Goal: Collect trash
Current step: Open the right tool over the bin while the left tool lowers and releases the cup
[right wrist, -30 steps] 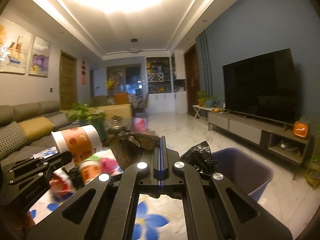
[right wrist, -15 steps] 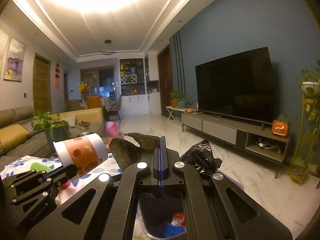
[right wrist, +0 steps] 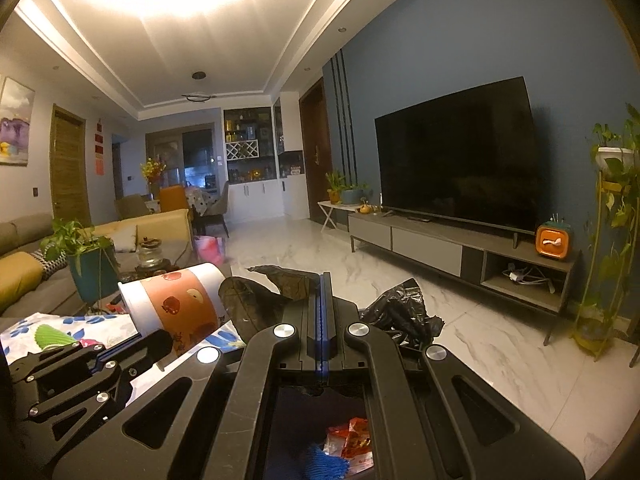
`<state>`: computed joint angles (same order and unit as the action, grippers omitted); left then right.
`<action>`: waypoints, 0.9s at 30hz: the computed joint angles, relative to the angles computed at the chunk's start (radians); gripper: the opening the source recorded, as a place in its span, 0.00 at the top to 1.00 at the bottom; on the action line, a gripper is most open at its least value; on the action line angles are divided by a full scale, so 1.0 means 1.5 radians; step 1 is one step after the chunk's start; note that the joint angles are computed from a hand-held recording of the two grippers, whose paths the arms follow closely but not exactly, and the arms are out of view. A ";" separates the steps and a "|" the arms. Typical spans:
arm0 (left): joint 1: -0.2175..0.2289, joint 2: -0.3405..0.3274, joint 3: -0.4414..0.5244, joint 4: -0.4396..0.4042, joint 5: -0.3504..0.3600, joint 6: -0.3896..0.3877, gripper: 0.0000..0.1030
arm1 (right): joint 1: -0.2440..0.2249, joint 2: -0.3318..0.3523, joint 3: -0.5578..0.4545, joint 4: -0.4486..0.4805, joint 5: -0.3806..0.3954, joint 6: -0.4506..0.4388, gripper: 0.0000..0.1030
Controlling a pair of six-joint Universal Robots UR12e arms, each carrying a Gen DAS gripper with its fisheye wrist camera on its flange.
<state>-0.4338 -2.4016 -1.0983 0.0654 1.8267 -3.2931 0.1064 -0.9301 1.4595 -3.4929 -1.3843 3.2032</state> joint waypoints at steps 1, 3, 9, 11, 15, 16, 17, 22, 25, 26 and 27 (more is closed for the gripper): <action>0.001 -0.003 0.004 -0.003 -0.004 -0.002 0.98 | 0.000 0.002 -0.002 0.001 0.000 0.001 0.99; 0.002 -0.009 0.015 -0.013 -0.010 -0.005 0.98 | -0.001 0.004 -0.006 0.006 0.000 0.002 0.99; 0.004 -0.022 0.033 -0.027 -0.028 -0.004 0.98 | -0.003 0.008 -0.013 0.010 0.003 0.002 0.99; 0.004 -0.026 0.039 -0.033 -0.032 -0.004 0.98 | -0.004 0.012 -0.017 0.012 0.003 0.006 0.99; 0.005 -0.034 0.051 -0.042 -0.038 -0.009 0.98 | -0.005 0.018 -0.025 0.022 0.007 0.006 0.99; 0.006 -0.036 0.053 -0.044 -0.040 -0.011 0.98 | -0.005 0.019 -0.028 0.025 0.008 0.004 0.99; 0.007 -0.038 0.055 -0.045 -0.045 -0.012 0.98 | -0.005 0.019 -0.028 0.026 0.008 0.003 0.99; 0.008 -0.044 0.064 -0.048 -0.057 -0.015 0.98 | -0.006 0.024 -0.036 0.042 0.013 -0.002 0.99; 0.009 -0.047 0.068 -0.051 -0.065 -0.013 0.98 | -0.007 0.025 -0.040 0.057 0.017 -0.001 0.99; 0.010 -0.048 0.069 -0.052 -0.070 -0.012 0.98 | -0.007 0.026 -0.041 0.061 0.016 0.001 0.98; 0.010 -0.049 0.070 -0.055 -0.077 -0.009 0.98 | -0.008 0.027 -0.042 0.063 0.018 0.004 0.95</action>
